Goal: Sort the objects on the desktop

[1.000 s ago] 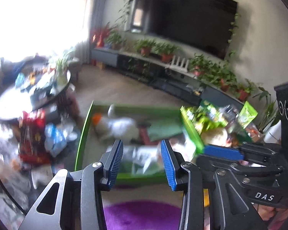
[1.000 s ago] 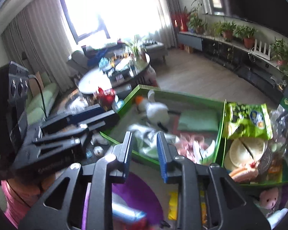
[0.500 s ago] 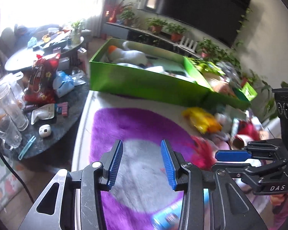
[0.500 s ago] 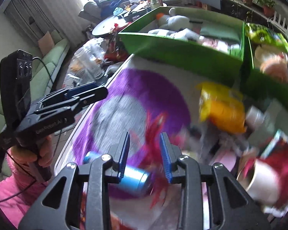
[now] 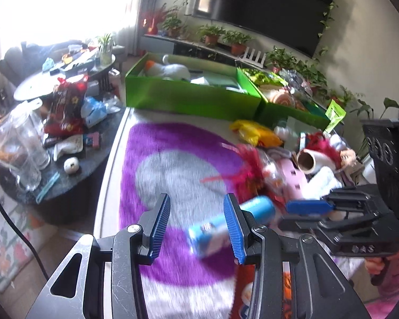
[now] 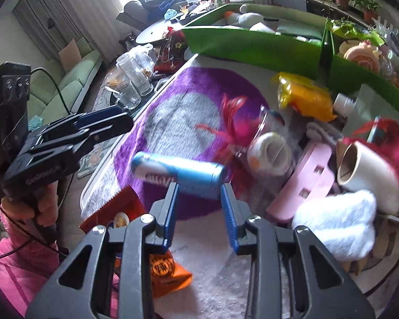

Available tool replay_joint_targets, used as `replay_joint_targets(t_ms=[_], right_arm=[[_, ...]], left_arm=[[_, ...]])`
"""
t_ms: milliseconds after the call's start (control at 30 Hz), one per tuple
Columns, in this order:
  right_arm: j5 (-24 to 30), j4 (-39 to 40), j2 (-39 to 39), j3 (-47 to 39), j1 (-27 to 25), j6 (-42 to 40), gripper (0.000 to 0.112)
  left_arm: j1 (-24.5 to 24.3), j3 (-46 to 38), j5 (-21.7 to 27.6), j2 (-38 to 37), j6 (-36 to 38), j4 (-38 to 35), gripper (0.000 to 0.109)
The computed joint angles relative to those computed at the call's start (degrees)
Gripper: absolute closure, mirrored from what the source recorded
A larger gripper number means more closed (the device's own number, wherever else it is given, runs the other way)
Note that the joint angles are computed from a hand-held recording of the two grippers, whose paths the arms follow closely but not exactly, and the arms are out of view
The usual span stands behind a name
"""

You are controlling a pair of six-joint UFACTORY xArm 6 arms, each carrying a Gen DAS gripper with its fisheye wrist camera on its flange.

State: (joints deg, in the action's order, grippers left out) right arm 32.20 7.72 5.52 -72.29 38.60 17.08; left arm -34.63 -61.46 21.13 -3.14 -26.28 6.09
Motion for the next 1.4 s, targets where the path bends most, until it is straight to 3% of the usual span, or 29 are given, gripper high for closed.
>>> replay_joint_targets(t_ms=[100,800,1033,1400], right_arm=[[-1.3,-3.6,0.6,0.3,0.5,2.3,0.079],[-6.3,3.2,2.5,2.1,0.0,-2.4,0.07],[-3.2,-10.3,4.3,-1.5,1.0,5.2,0.077],[-3.0,-19.4,3.3,-4.3,0.6,14.8,0.082]], left_arm=[[-0.9,1.8,1.3,-0.9,-0.2,-1.3,0.067],[-2.0,1.1,1.2,2.6,6.0,-11.1,0.067],[-2.2,-2.9,4.9,4.8,-5.1,6.5,0.067],[-1.6,-6.4,4.8,4.2,-7.1,13.5,0.067]])
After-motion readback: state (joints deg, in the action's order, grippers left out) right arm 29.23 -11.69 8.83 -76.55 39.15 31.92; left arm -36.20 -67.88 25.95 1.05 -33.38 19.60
